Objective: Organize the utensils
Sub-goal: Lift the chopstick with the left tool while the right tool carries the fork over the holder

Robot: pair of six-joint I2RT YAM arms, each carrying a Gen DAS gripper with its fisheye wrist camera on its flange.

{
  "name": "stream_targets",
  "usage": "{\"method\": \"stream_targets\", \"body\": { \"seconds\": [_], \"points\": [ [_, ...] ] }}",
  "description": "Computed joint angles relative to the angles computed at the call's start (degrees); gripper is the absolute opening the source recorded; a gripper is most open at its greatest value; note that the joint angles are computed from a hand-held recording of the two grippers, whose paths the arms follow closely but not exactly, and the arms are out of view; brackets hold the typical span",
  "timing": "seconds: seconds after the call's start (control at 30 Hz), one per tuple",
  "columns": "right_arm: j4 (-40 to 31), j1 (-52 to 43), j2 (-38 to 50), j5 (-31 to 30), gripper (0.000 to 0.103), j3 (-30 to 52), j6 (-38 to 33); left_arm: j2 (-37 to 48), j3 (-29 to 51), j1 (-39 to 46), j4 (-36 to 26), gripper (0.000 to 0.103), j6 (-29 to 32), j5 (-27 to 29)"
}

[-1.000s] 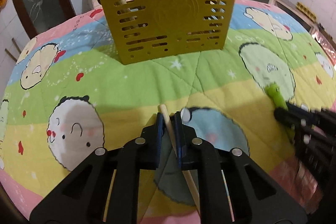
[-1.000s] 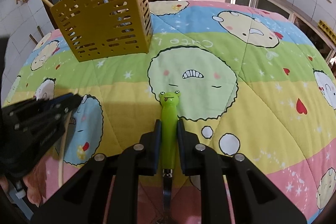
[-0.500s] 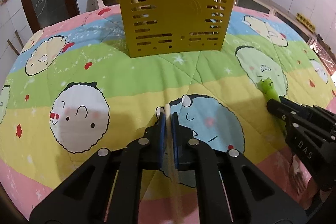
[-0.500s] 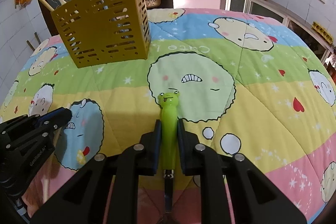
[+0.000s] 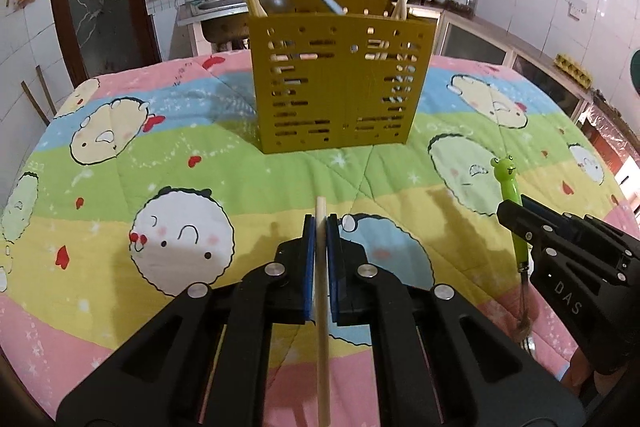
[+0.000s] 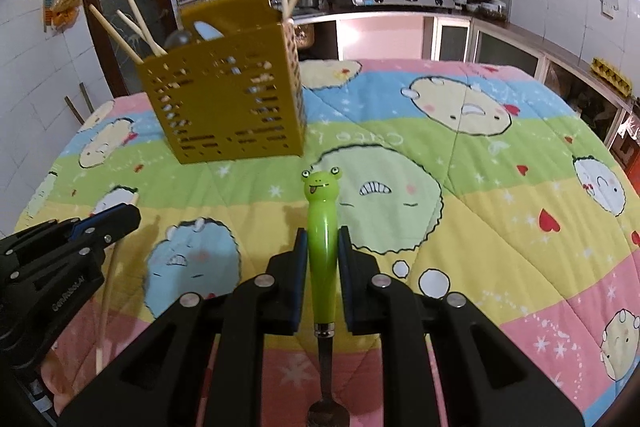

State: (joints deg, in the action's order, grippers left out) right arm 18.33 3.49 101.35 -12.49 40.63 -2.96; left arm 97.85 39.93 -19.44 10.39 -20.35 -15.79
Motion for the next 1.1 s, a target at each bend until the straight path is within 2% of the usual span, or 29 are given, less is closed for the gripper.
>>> {"method": "stream_targets", "body": {
  "seconds": [0.27,0.5,0.73,1.1],
  "points": [
    [1.36,-1.11,-5.14,-2.83,0.015,-2.78,0.91,-6.84,-2.97,0.7,0.84,0.004,0.31,-0.45],
    [3.44,-1.91,-9.31,-4.46,0.015,-5.39,2.21,-13.22,-6.11,0.29,2.23,0.004,0.52,-3.24],
    [7.35,-1.47,-13.75,-3.43,0.015,-8.7,3.12,-20.25,-9.03,0.01,3.45,0.004,1.35,-6.08],
    [9.57,-0.43,-16.33,-2.45,0.015,-10.07,3.49,-26.56,-10.34,-1.19,4.19,0.004,2.98,-7.69]
  ]
}}
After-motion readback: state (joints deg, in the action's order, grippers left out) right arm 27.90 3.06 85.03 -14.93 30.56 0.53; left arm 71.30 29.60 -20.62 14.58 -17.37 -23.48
